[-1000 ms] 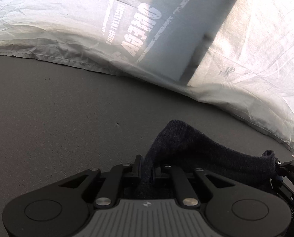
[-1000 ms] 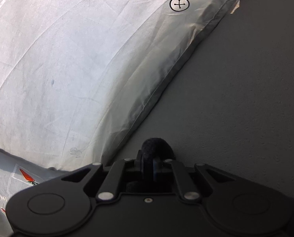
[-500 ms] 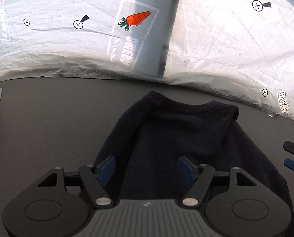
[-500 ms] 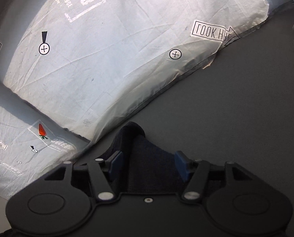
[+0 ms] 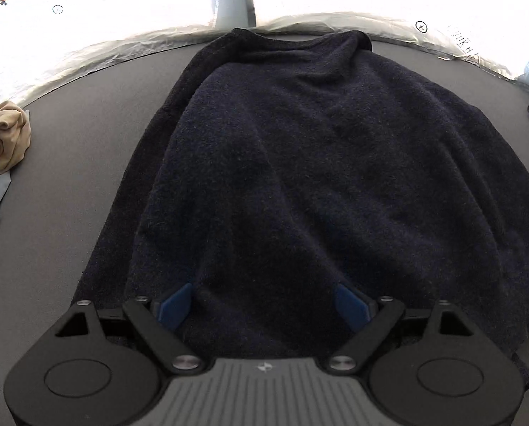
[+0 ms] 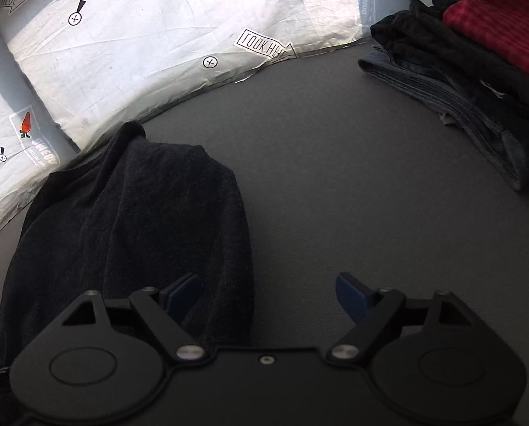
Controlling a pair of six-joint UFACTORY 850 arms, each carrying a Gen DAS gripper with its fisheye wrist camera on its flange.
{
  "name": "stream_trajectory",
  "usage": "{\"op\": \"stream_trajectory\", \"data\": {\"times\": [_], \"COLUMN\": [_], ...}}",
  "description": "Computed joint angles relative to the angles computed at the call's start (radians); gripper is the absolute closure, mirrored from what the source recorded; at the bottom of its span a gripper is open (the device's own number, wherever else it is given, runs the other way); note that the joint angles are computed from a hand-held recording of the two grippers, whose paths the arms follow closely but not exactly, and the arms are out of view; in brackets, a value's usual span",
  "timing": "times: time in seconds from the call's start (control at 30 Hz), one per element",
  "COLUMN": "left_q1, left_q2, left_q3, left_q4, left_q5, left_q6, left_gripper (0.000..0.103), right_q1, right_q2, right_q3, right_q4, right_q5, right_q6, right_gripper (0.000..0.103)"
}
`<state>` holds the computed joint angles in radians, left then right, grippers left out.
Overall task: Fold clothes
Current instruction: 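Lay the sweater flat on the table with both grippers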
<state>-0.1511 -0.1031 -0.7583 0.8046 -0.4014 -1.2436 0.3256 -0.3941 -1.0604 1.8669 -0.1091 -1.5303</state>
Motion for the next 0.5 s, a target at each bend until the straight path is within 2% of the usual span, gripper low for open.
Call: {"op": "stream_trajectory", "data": {"times": [0.13,0.23,0.3,0.33,0.37,0.4,0.43,0.47,0.5], "left_q1": [0.013,0.020,0.023,0.029,0.046,0.067,0.090,0.112,0.133], "left_q2": [0.053,0.042,0.030,0.025,0.025,0.032,0.045,0.054,0.063], "left_q3": [0.041,0.037,0.033,0.038,0.048,0.064,0.082,0.094,0.105], "left_q4": [-0.011,-0.005,0.003,0.004,-0.010,-0.029,-0.058,-0.096,-0.145], "left_q5": [-0.007,-0.057,-0.093,-0.092,-0.072,-0.040,0.005,0.045,0.084], "left_q6": [-0.033,-0.031,-0.027,-0.024,-0.010,0.001,0.018,0.050,0.092], "left_gripper": [0.015,0.015,0.015,0.015,0.015,0.017,0.025,0.030,0.042], "right_q1": [0.004,0.013,0.022,0.027,0.032,0.036,0.041,0.045,0.046], "right_q2": [0.004,-0.006,-0.020,-0.026,-0.030,-0.030,-0.025,-0.017,-0.007], "right_q3": [0.024,0.027,0.017,0.014,0.014,0.019,0.028,0.040,0.053], "right_q4": [0.078,0.032,-0.023,-0.048,-0.046,-0.003,0.059,0.138,0.206], "right_q5": [-0.055,-0.097,-0.100,-0.102,-0.106,-0.109,-0.108,-0.111,-0.120], "right_q6": [-0.072,-0.008,0.066,0.100,0.109,0.080,0.034,-0.030,-0.087], "right_gripper": [0.026,0.036,0.046,0.056,0.070,0.077,0.087,0.093,0.095]}}
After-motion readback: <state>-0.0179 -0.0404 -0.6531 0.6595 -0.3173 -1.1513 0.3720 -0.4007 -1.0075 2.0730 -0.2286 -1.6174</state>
